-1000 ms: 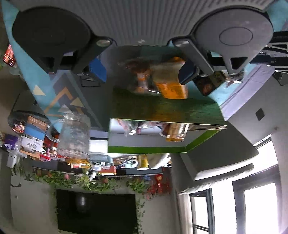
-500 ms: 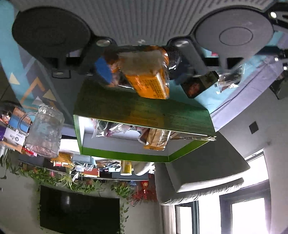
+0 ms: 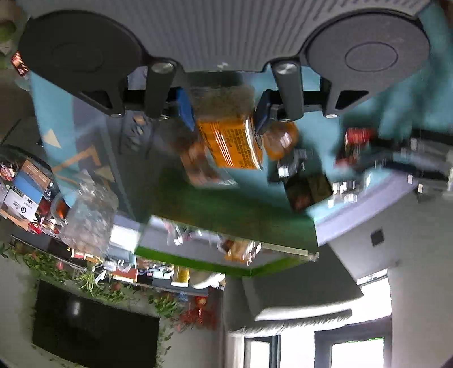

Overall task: Organize snacks
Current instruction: 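Grasp the dark sausage packet with the left tool while the right tool grasps the orange cake packet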

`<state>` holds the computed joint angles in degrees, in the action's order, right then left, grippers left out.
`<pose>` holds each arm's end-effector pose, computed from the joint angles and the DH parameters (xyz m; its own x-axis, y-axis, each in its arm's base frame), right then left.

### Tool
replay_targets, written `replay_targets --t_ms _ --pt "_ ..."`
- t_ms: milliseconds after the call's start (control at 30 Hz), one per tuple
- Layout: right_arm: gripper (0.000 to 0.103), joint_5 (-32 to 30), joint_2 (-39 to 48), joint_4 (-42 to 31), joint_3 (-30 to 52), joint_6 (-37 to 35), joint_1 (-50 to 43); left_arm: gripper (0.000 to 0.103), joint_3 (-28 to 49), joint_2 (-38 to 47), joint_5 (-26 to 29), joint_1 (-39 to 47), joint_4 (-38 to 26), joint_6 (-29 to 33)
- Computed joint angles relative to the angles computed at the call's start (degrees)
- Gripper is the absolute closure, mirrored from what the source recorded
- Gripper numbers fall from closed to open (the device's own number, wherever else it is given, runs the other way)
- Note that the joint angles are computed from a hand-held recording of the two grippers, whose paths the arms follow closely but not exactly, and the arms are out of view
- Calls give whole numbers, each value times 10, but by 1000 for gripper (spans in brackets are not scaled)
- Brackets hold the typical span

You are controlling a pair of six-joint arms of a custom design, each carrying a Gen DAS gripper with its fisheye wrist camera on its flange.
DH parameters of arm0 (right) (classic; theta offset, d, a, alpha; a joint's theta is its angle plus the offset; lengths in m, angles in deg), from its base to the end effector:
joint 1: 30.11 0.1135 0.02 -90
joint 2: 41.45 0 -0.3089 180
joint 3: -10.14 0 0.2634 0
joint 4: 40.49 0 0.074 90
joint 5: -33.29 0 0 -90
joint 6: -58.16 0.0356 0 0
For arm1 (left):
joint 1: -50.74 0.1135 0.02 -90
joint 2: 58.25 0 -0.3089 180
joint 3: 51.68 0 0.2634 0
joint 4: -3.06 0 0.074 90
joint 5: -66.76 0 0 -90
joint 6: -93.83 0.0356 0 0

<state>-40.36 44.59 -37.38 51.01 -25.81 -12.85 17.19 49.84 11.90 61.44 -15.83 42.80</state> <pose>0.2557 0.0690 0.1624 -0.6451 -0.0949 -0.7581 -0.0174 0.9938 -0.1095 0.3717 0.0494 0.1530 -0.5562 0.4183 -0.7181 0.6390 0.7678 -0.0477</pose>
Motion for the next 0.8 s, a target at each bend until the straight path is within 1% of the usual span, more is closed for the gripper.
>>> replay_targets --t_ms 33,67,100,200,233,267,333,400,467,533,633,700,800 --pt "44 13 -4 -3 -7 -3 -1 60 0 0 -1 0 0 -1" --pt "37 37 -7 0 -15 1 -1 60 -1 -1 -3 -1 1 -2" --pt "32 62 -9 -1 -20 11 -2 60 -2 -2 -5 -2 2 -3" --pt "31 108 -11 -19 -20 54 -13 60 -5 -5 -10 -3 6 -5" --pt "30 112 -11 -24 -19 72 -14 60 -5 -5 -11 -3 6 -6" --pt "28 104 -15 -23 -22 82 -17 60 -4 -6 -12 -3 6 -6" --pt "21 79 -15 -1 -28 89 -9 60 -5 -9 -11 -2 5 -6" --pt "5 75 -2 31 -30 79 7 60 -6 -13 -10 0 7 -5" --pt "0 84 24 59 -22 72 22 58 -7 -14 -9 1 9 -5" --pt "0 77 50 63 -5 69 24 55 -7 -14 -10 1 12 -7" --pt "0 65 76 52 20 73 19 55 -6 -8 -18 -2 12 -4" --pt "0 80 92 53 29 81 21 51 -10 -4 -22 -6 24 -1" --pt "0 95 104 52 39 87 26 49 -21 -2 -30 -12 53 -5"
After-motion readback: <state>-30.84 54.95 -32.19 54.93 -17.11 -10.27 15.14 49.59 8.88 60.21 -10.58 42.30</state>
